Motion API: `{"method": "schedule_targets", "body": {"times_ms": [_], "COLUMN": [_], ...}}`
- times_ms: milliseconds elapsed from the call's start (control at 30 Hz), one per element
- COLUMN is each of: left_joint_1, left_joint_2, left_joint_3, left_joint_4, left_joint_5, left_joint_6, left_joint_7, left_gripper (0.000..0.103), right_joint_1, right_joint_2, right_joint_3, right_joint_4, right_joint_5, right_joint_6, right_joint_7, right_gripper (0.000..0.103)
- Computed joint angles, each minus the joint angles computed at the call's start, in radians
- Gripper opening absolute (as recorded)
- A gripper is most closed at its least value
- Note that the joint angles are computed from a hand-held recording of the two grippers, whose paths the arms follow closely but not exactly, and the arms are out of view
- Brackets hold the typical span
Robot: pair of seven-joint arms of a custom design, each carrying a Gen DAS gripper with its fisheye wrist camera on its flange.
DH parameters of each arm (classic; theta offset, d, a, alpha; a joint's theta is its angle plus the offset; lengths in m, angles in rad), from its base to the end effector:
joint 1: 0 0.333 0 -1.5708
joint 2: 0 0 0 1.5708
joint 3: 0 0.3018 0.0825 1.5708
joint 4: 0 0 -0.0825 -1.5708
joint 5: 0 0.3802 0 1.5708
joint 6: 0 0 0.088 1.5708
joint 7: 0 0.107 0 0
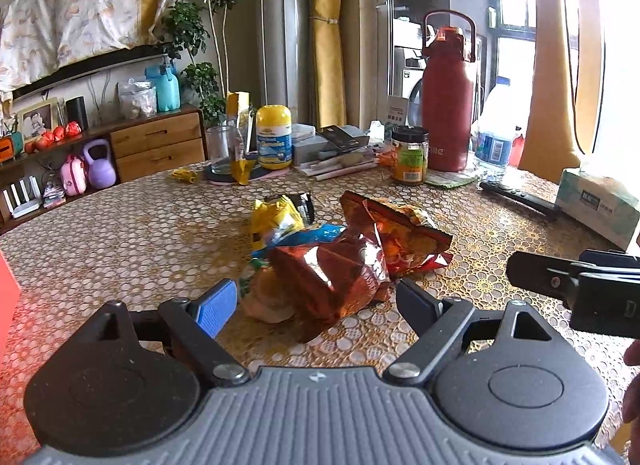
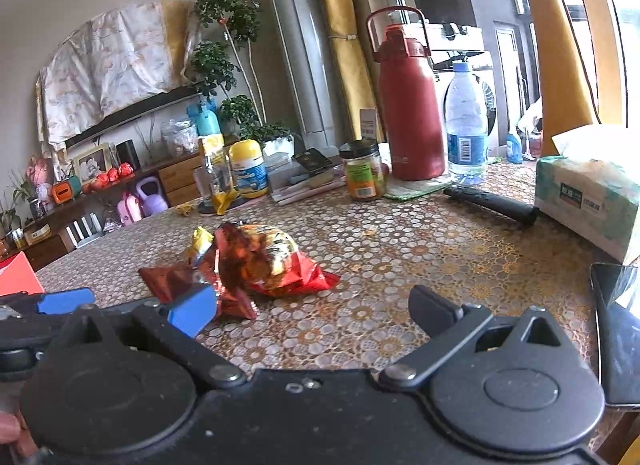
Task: Organize snacks
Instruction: 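Return both grippers to the remaining red chip bags on the table, then close the left gripper on the red chip bag while the right gripper grasps the orange snack bag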
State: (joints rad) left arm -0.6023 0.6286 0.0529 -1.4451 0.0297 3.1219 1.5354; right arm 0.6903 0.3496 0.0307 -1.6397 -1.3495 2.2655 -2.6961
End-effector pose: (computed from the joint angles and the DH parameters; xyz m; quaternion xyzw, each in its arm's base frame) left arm 0.6356 -0.4050 0.4408 -0.4147 0.7597 -0.4321 0.2533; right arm 0.5319 0.4306 0.4485 -0.4322 0.7240 -0.3795 0.3808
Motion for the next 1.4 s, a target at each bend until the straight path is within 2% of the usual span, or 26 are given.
{"method": "schedule_targets", "body": {"times_ms": [300,733,900,1000,1033,1100,1167,1300,1400], "left_joint_1": [-0.061,-0.041,-0.017,-0.012,-0.008,0.011,0.025,0.030,0.024], "left_joint_2": [0.126,0.278,0.320,0.312,0.307,0.301,0.297,0.281,0.249], "left_joint_3": [0.080,0.063,0.024,0.021,0.016,-0.014,-0.041,-0.047,-0.031], "left_joint_4": [0.176,0.421,0.492,0.472,0.461,0.448,0.440,0.412,0.354], "left_joint_5": [0.046,0.136,0.162,0.170,0.168,0.158,0.143,0.116,0.097], "left_joint_6": [-0.067,-0.177,-0.219,-0.190,-0.178,-0.165,-0.160,-0.141,-0.107], "left_joint_7": [-0.096,-0.206,-0.215,-0.236,-0.237,-0.208,-0.177,-0.156,-0.167], "left_gripper": [0.087,0.087,0.087,0.087,0.080,0.075,0.063,0.059,0.057], "right_joint_1": [-0.018,-0.046,-0.050,-0.057,-0.058,-0.061,-0.058,-0.058,-0.056], "right_joint_2": [-0.016,-0.016,-0.004,0.011,0.019,0.034,0.047,0.077,0.096], "right_joint_3": [-0.003,-0.006,-0.010,-0.016,-0.019,-0.026,-0.034,-0.050,-0.064], "right_joint_4": [-0.039,-0.045,-0.027,-0.007,0.003,0.025,0.047,0.091,0.118], "right_joint_5": [-0.023,-0.054,-0.062,-0.056,-0.054,-0.049,-0.044,-0.018,0.000], "right_joint_6": [0.025,0.057,0.070,0.098,0.108,0.126,0.139,0.168,0.191], "right_joint_7": [0.051,0.062,0.048,0.023,0.010,-0.018,-0.039,-0.085,-0.120], "right_gripper": [0.103,0.103,0.103,0.103,0.102,0.102,0.102,0.102,0.102]}}
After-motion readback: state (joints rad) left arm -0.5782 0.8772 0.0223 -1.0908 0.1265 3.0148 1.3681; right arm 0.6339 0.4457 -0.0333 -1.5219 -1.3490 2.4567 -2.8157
